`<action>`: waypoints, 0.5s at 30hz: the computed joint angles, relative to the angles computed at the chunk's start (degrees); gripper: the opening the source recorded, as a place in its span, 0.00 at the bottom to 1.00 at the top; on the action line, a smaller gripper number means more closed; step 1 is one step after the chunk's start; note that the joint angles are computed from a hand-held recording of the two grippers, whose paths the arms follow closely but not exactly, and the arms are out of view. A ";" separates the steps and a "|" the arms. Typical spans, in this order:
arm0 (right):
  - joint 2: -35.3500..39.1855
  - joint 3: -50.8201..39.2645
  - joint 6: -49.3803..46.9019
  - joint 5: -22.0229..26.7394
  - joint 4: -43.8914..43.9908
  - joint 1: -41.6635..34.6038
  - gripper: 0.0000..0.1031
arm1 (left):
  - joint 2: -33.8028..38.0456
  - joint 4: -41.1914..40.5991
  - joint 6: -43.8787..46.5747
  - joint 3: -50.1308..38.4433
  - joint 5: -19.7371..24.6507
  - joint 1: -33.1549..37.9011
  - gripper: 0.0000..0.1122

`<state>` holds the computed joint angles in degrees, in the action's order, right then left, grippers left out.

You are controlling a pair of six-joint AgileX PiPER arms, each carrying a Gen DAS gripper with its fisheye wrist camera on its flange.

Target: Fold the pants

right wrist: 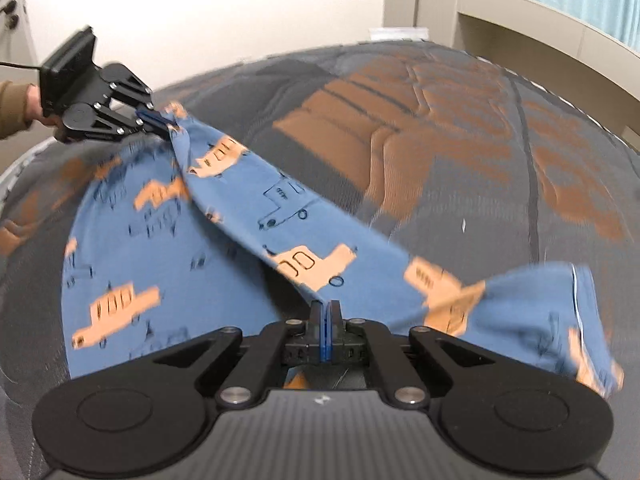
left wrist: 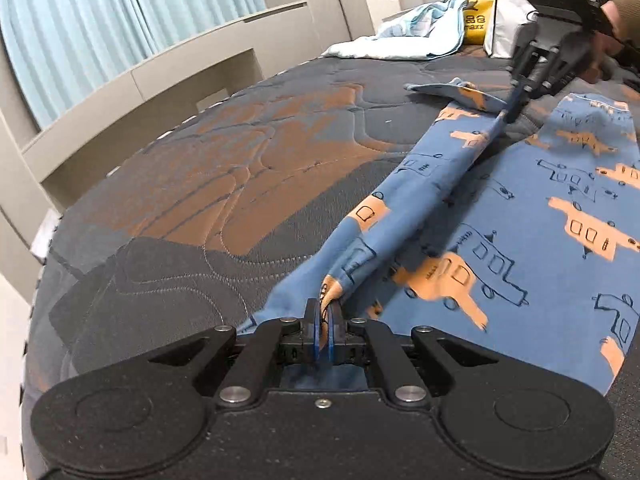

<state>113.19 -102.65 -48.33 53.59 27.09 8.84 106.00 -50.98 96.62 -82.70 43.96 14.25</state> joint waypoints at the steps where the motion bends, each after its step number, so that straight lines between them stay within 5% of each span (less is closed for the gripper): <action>1: -2.03 3.84 0.40 -2.23 0.33 0.33 0.00 | -1.54 -1.04 0.53 2.31 -1.03 0.03 0.03; 7: -6.43 10.85 1.19 -6.09 2.05 0.98 0.00 | -8.08 -2.66 6.34 9.86 -4.93 1.08 0.22; 10: -7.13 12.21 -0.25 -7.64 3.65 0.63 0.01 | -8.41 -2.89 4.71 8.92 -2.88 3.70 0.24; 15: -6.97 14.33 -1.70 -10.47 4.43 1.10 0.01 | -5.69 2.86 2.70 5.01 -6.59 1.48 0.24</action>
<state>106.22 -88.31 -50.03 43.11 31.53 9.95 100.31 -48.12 99.32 -77.69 37.37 15.73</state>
